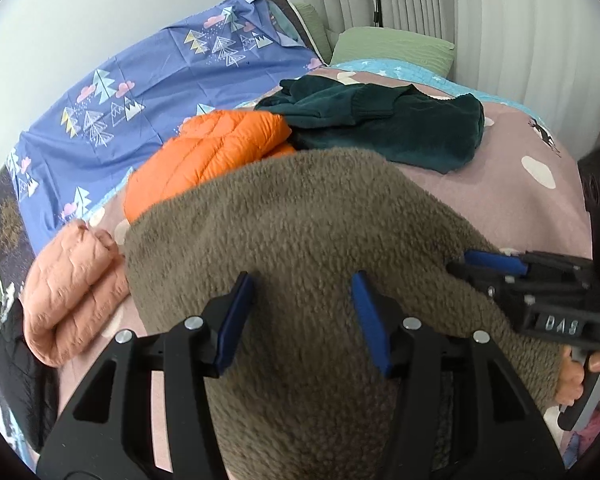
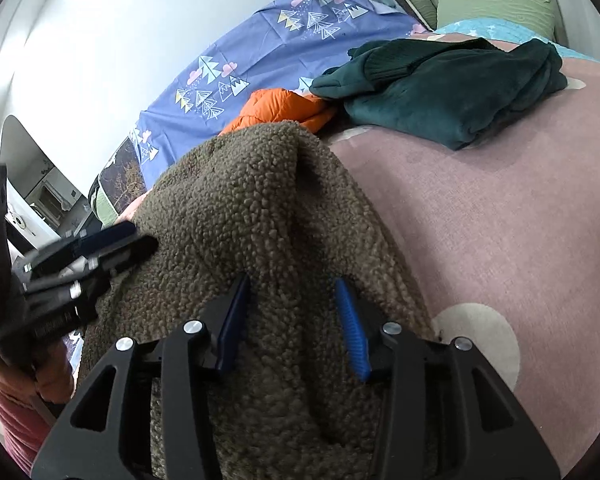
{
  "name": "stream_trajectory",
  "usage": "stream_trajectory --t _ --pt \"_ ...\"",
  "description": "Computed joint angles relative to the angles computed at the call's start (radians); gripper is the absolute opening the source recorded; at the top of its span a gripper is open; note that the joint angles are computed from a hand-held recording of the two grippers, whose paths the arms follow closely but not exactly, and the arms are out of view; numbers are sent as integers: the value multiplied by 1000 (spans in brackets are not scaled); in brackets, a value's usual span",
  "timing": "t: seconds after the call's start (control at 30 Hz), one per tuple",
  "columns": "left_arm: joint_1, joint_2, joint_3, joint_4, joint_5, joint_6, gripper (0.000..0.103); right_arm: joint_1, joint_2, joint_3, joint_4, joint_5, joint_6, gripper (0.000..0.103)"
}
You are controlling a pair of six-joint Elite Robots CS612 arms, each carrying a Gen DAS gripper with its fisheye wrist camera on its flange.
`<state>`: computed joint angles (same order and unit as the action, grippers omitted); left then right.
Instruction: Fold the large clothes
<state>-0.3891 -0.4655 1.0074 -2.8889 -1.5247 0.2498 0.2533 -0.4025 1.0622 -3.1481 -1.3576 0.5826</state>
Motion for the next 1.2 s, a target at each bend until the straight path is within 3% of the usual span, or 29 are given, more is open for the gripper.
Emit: stream_trajectory --t 0.1,0.17,0.23,0.3,0.37,0.43,0.53,0.77,1.07,1.2 --pt "-2 17 -54 23 28 -32 52 1 -3 7 -5 -8 -6 44" --pt "7 38 -114 75 -1 -77 51 1 -4 11 -12 -9 -6 44" --pt "18 79 -203 155 -19 -134 51 1 -3 12 -16 -9 -4 45" --pt "20 133 -300 278 28 -157 53 2 -5 16 -18 -10 -5 45" --pt "33 187 -381 358 -28 -151 53 5 -4 11 -8 -25 -14 45" --pt "34 177 -370 357 -33 -155 53 7 -8 17 -13 -32 -21 45" --pt "18 165 -333 309 41 -107 52 6 -7 18 -17 -28 -10 46" --pt "19 170 -342 313 36 -107 52 6 -18 30 -3 -37 -3 52" --pt "23 169 -341 305 19 -115 52 -26 -56 106 -61 88 68 56" --pt "27 168 -338 294 -3 -127 52 -29 -99 179 -89 -8 72 61"
